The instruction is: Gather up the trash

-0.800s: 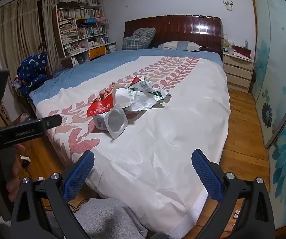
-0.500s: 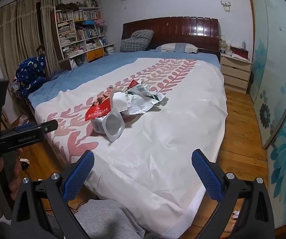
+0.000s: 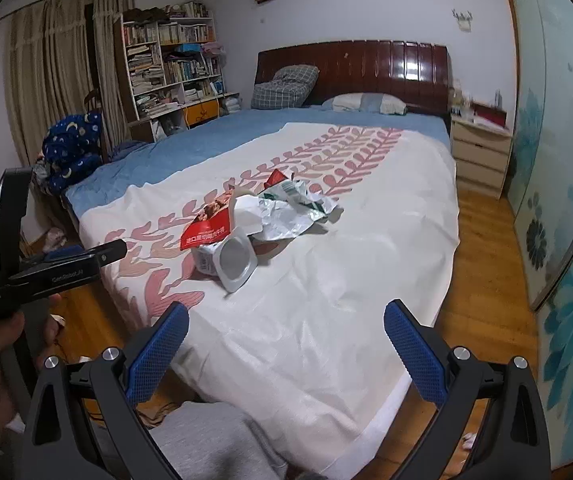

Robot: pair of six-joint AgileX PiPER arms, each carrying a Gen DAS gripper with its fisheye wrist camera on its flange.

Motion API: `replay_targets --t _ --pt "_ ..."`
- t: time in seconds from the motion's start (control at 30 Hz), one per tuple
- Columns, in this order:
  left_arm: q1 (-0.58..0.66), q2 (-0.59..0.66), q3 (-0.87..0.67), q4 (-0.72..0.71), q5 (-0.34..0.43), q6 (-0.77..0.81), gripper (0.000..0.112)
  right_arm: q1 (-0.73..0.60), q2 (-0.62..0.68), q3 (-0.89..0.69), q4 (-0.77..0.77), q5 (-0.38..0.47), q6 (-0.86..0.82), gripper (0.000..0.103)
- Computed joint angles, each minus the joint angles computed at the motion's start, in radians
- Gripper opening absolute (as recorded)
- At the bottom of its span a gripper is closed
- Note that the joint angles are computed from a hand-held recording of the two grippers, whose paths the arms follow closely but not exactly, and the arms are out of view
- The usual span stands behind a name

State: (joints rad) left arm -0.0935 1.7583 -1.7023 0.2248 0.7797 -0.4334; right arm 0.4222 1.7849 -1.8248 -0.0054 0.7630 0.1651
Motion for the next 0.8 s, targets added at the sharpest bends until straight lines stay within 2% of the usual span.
replay_targets --t 0.07,0.17,0.5,0.8 --pt "0.010 -0.006 0.007 -0.049 -0.006 0.037 0.098 -0.004 -0.013 0.023 0.010 -0.015 0.003 0.096" --pt "0.004 -0.012 0.016 -0.045 -0.008 0.047 0.098 -0.006 -0.020 0.044 0.018 -0.032 0.000 0.096" --pt "0.027 -0.025 0.035 -0.126 -0.029 0.112 0.098 -0.015 -0.018 0.043 0.060 -0.030 -0.025 0.096" --pt "0.004 -0.019 0.023 -0.022 0.008 0.031 0.098 -0.011 -0.014 0.038 0.051 -0.030 -0.023 0.096"
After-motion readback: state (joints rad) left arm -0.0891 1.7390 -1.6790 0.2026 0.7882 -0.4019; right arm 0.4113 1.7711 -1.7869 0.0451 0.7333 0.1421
